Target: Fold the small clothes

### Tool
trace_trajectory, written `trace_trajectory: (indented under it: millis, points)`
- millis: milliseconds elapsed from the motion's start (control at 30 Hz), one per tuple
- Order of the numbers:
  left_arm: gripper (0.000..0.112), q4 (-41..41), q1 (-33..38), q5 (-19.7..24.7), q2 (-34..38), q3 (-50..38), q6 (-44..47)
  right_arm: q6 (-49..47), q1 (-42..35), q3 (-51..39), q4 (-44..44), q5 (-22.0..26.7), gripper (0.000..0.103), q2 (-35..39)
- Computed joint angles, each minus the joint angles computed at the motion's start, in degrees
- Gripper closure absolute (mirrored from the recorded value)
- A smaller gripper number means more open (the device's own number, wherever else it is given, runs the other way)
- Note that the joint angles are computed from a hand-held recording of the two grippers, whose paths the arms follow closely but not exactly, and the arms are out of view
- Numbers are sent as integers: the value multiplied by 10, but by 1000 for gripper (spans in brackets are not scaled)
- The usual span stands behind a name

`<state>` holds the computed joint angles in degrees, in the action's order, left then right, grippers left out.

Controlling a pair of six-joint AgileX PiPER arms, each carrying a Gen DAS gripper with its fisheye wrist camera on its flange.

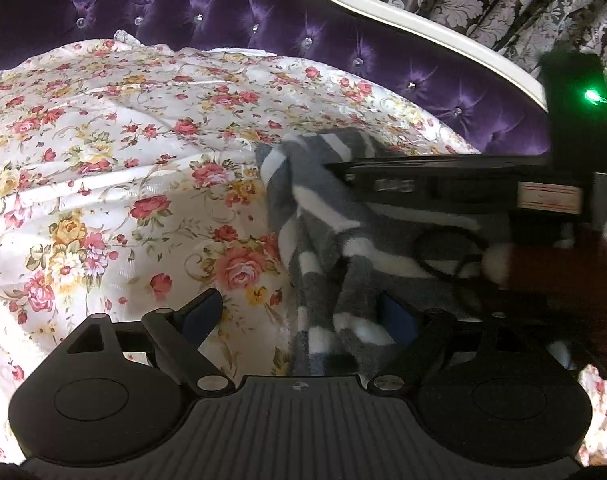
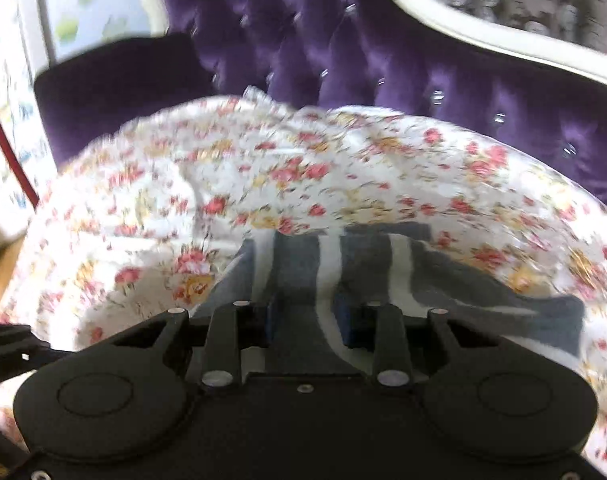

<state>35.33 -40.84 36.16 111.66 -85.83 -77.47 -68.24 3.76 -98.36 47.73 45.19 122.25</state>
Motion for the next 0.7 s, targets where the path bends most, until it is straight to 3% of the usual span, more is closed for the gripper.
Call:
trace_trajectory:
  millis: [67,200,267,333,367,600,700]
  points:
    - [28,-4,0,-5,-1,1,1,-6,6,-1,-8,1,59,-4]
    - [28,-32,8,-55,-14,22,14,1,-43,-26,62,80,58,2]
    - [28,-54,11,-80,-18,29,29,12,-86,-24,112,117,50,0]
    - [28,-62,11,-96,-20,36,31,32,-127,-26,146,146,33,3]
    - [28,-65,11,-102,-20,38,32,39,-149,-23,161,157,31,4]
    - [30,-147,26,-176,-29,66,89,109,-241,-52,148,194,30,41]
    - [44,-159,27,-182,-29,67,101,117,-252,-56,151,224,30,60]
